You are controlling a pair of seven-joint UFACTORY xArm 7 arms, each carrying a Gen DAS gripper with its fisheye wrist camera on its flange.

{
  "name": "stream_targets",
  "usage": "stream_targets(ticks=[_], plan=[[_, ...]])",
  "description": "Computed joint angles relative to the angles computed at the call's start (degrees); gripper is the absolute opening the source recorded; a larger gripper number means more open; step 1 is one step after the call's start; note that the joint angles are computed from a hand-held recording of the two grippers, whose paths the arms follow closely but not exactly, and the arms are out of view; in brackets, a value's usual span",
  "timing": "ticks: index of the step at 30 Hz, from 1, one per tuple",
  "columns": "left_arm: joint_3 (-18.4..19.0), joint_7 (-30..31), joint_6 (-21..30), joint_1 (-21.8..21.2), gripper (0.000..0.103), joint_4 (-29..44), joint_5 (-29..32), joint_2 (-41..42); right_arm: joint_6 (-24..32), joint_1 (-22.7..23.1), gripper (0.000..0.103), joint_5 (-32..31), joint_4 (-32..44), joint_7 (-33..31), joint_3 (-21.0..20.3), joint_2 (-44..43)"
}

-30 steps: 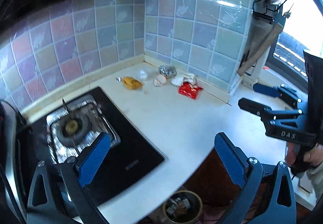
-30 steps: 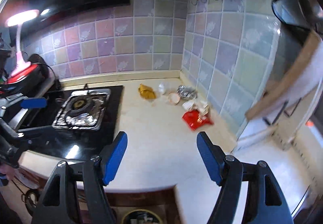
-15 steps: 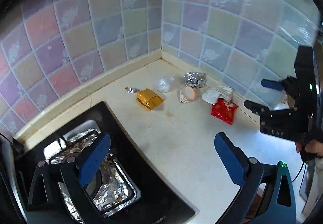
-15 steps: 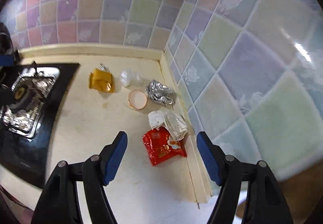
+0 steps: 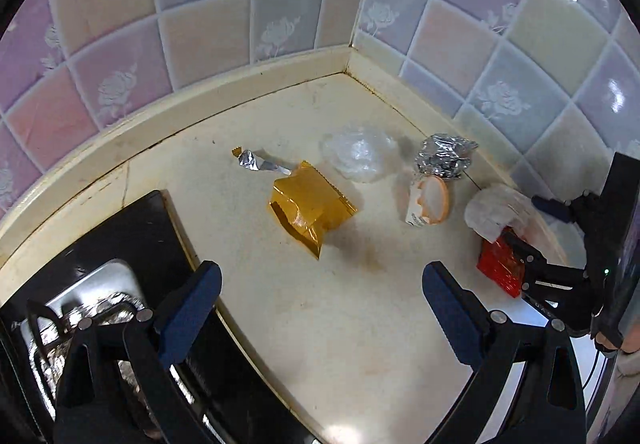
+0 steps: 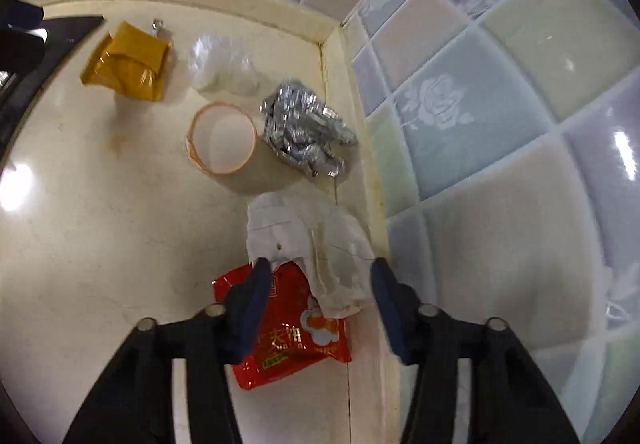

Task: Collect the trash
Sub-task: 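Grasp the yellow packet with left tool while right tool grasps white tissue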

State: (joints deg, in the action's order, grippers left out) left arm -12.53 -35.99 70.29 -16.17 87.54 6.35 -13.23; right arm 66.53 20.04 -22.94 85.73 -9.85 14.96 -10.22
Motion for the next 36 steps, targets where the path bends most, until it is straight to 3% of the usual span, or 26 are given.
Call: stream_targets(ticks=[1,4,7,11,14,17,19,21,22,28,36], plan=[[0.21,-0.03,-0.64,0.12,0.100,-0.27,-0.13,0.40,0.41,-0.07,0.031,-0.08,0.24,0.21,0.03,0.55],[1.16,-0.37,-2.60,0.57,0.100,-1.25,-1.02,1.41,-0.57,-0.26,0.021,0.26,-0.05,1.71,-0.54,1.17],[2.24,-0.98,-5.12,1.11,0.100,-2.68,-2.76,2.18,-2.86,-0.51,0.011,6.33,0.44,2.38,-2.25,0.58],[2.89,-1.69,-7.06,1.48,0.099,-3.48,-4.23,3.67,-6.09,-1.07,0.007,11.09,-0.17,4.44,-2.97,-0.85],[3.02,-2.18,-7.92,1.44,0.092,-3.23,-4.56,5.34,-8.19,-1.43,0.007,12.26,-1.19,6.32,-2.67,-1.56],[3.34,-2.03,-8.41,1.26,0.070,-2.98,-5.42,6.67,-10.17,-1.49,0.007,13.63,-2.44,7.54,-2.56,-2.10],[3.59,-2.45,-9.08,1.16,0.039,-3.12,-6.55,7.33,-11.71,-1.43,0.007,14.70,-2.58,7.68,-2.63,-1.27],[3.77,-2.88,-11.43,1.09,0.026,-4.34,-7.44,7.01,-12.45,-1.20,0.007,15.89,-2.85,7.78,-2.73,-1.12],[3.40,-3.89,-11.92,1.03,0.014,-4.45,-5.96,6.89,-12.80,-1.05,0.007,16.88,-3.26,7.65,-2.94,-1.41],[2.29,-5.88,-10.93,0.26,0.007,-3.79,-1.86,5.43,-12.83,-0.76,0.007,20.34,-5.97,7.49,-3.45,-5.19],[-0.59,-5.63,-3.69,-1.25,0.007,-3.26,-1.60,-3.33,-6.95,-0.33,0.007,28.99,-8.28,7.15,-5.55,-14.95]])
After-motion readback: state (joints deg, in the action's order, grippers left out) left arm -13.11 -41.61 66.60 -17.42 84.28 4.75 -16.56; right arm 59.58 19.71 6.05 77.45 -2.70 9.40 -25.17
